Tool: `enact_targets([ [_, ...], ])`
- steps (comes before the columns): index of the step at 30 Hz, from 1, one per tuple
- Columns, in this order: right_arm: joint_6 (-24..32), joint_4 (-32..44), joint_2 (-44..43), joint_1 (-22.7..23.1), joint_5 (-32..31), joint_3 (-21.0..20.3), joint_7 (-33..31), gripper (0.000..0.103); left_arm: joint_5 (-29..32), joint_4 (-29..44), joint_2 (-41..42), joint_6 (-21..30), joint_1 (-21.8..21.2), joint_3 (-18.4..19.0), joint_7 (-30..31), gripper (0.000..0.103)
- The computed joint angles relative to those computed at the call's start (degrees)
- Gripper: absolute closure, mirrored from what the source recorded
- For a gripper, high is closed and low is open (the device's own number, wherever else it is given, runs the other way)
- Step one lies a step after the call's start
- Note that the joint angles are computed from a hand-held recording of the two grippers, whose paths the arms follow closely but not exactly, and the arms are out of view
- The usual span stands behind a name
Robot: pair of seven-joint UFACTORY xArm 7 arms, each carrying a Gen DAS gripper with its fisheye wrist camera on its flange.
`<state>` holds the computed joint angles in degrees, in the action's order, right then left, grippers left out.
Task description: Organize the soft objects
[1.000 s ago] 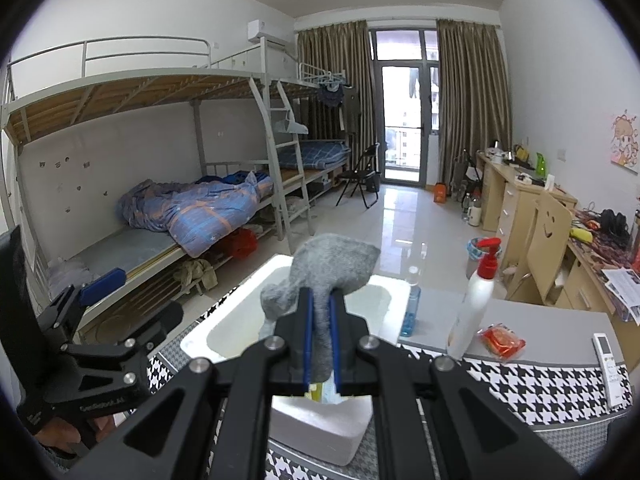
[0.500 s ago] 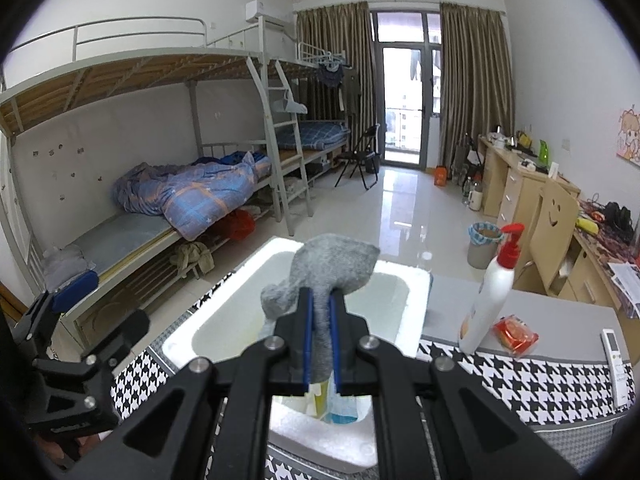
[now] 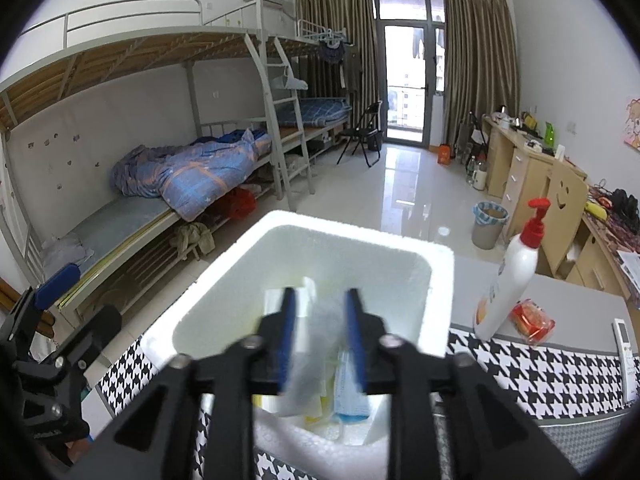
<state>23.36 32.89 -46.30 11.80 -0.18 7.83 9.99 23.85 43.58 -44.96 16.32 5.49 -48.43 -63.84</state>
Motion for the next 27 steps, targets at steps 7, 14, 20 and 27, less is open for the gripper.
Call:
enact_targets([
  [7,0.2,-0.5,-1.1,0.4,-0.4,0.4,0.3,0.027,0.1,-0.1,0.1,-0.1,-0.1,0.2,0.0,0.001],
  [14,0.4,-1.9,-4.2,0.2,-0.1,0.4,0.8,0.017,0.4,-0.4,-0.1,-0.6,-0.5,0.2,0.5,0.001],
  [20,1.3,-3.0,-7.2,0.4,0.3,-0.4,0.6,0.013,0.1,-0.1,-0.3,-0.3,-1.3,0.0,0.9,0.001],
  [27,2.4,-4.3,-11.6,0.1,0.6,-0.8,0.4,0.013,-0.6,0.8,-1.1,0.2,-1.5,-0.2,0.4,0.001],
])
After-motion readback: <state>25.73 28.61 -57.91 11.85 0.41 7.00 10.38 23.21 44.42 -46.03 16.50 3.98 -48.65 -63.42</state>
